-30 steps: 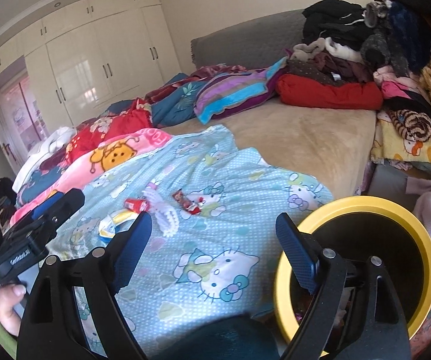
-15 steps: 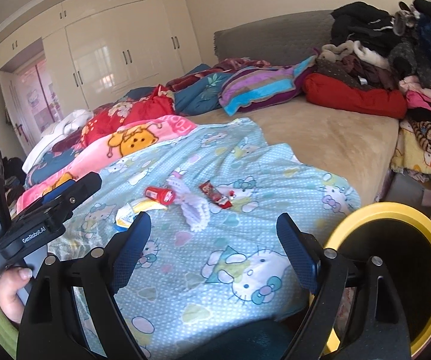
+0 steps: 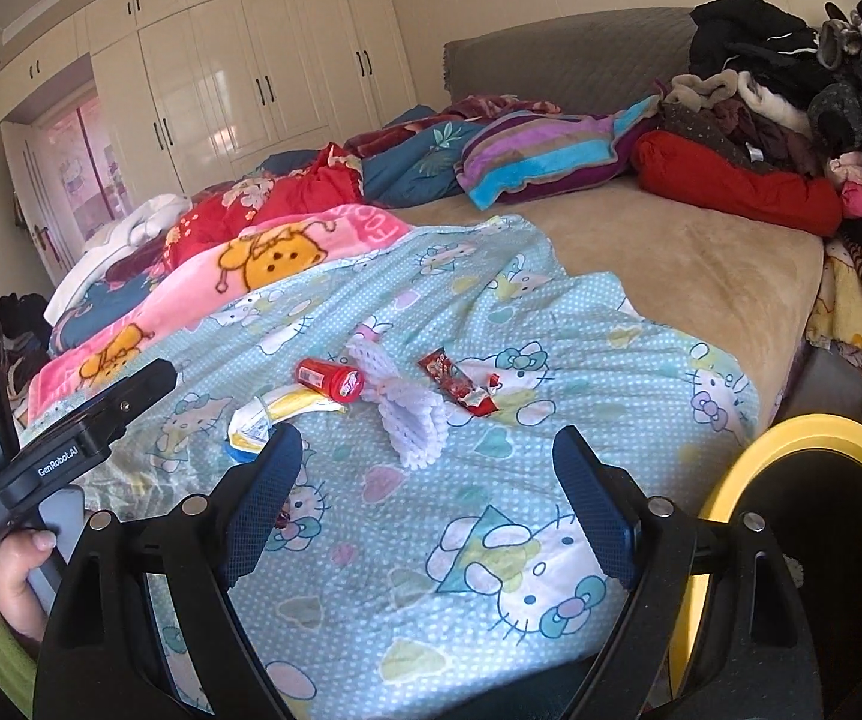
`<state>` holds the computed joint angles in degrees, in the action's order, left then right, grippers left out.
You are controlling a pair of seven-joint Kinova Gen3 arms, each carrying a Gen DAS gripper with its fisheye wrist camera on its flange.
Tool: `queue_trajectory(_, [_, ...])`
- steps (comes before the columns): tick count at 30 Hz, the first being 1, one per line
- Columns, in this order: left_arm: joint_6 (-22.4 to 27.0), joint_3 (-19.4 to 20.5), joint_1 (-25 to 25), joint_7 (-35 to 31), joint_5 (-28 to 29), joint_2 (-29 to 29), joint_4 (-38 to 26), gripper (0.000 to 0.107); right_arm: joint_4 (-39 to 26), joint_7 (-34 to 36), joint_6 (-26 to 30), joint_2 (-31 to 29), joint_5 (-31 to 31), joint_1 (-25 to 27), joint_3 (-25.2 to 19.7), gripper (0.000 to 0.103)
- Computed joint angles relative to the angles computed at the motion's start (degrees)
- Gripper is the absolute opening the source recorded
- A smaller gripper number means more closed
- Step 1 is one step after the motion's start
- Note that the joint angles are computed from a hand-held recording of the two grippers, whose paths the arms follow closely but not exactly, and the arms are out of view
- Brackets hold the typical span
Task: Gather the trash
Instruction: 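Grasp the yellow-white snack wrapper with the left tool while the right tool grasps the white mesh bag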
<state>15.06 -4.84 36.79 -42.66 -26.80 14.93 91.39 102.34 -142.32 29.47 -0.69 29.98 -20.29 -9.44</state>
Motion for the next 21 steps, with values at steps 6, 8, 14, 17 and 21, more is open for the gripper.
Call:
queue_trajectory(6, [-0.45, 0.98, -1.76, -1.76, 1.46, 0.73, 0.40, 0.087, -1.57, 1.13, -0.28, 2.40, -0.74, -0.49, 0.94, 0.083])
queue_trajectory(8, [-0.58, 1.72, -2.81, -3.32, 2.58, 1.11, 0.44, 0.079, -2.18, 2.07, -0.42, 3.18, -1.53, -0.66, 1.51, 0.083])
queue_trajectory(14, [1.12, 7.11, -8.94, -11.42, 10.27, 3.11, -0.80, 0.050, -4.08, 4.95, -0.84, 6.19, -3.75, -1.33, 3.23, 0.083])
queue_trajectory(17, [1.70, 7.63, -10.04, -14.26, 13.11, 4.09, -1.53, 0.045, -5.22, 7.46, -0.70, 8.04, -5.91, -1.49, 3.97, 0.083])
queue_trajectory(21, [2.75, 7.96, -10.69, -17.44, 15.50, 5.53, -2.93, 0.042, -6.59, 11.54, -0.79, 10.17, -9.76, -1.04, 4.59, 0.077])
